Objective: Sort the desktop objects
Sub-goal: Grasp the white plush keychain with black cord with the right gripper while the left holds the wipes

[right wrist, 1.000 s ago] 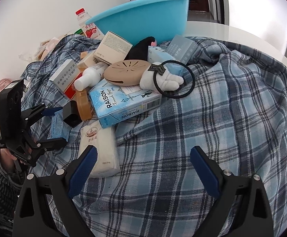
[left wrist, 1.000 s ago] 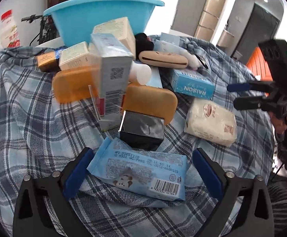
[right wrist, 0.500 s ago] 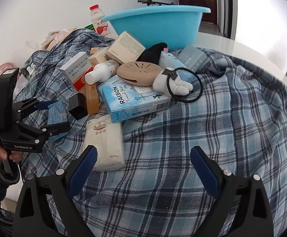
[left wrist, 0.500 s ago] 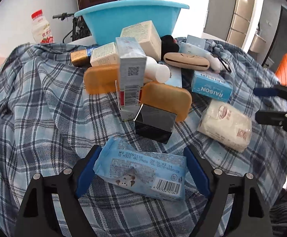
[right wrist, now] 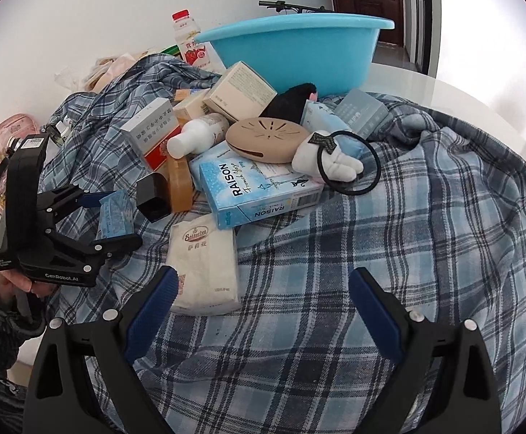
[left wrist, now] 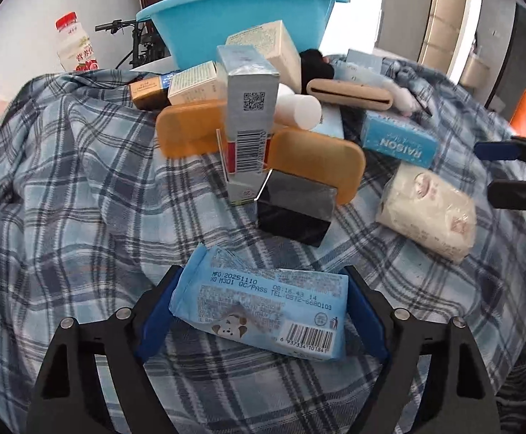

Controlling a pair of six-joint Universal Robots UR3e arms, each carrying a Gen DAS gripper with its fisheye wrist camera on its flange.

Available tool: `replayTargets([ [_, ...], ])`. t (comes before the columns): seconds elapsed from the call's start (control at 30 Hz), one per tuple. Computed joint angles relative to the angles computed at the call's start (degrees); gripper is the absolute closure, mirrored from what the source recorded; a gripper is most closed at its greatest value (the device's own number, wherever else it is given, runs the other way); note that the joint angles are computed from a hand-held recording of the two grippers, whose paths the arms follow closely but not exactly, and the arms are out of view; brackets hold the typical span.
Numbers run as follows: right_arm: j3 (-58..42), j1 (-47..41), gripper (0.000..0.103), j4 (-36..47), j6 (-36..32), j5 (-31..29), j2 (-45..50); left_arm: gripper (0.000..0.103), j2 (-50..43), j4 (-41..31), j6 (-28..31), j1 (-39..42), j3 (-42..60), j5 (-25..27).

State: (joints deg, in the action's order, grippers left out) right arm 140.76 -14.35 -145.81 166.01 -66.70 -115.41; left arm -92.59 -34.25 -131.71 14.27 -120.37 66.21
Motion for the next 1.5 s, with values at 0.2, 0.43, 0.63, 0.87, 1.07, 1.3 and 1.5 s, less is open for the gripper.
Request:
replayTargets([
  [0.2, 0.4, -2.5, 0.008, 3.7, -1.6, 0.4, -4.6, 0.017, 11.0, -6.2, -3.7, 5.2, -1.4, -7.4],
  [0.43, -1.6, -6.7, 0.008, 8.5, -4.3, 1.7, -8.6, 0.017, 11.4, -6.1, -9.0, 3.1, 2.5, -8.0],
  [0.63, -3.2, -9.7, 0.008, 6.3, -7.0, 3.9, -5.9, 0.017, 8.2, -3.3, -8.9, -2.6, 3.4, -3.4],
  [0.87, -8.2, -9.7, 0.02, -2.5, -9.2, 5.0, 7.3, 0.017, 7.6, -1.5, -10.5, -5.5, 3.8, -3.3],
  [1.07, -12.4, -6.7, 0.024, -6.0, -7.1, 5.3, 17.4, 0.017, 6.4, 2.6, -13.9, -7.2, 3.9, -1.4],
  [1.3, -14.5, -3.2, 0.024, -13.1, -2.3, 2.1, 25.0, 0.017, 5.8, 0.7, -12.7, -8.0, 5.3, -0.9],
  [1.5, -14.6, -4.7, 0.037, -13.0, -0.4, 4.5, 27.2, 0.017, 4.7, 1.8, -13.3, -8.2, 4.9, -0.8],
])
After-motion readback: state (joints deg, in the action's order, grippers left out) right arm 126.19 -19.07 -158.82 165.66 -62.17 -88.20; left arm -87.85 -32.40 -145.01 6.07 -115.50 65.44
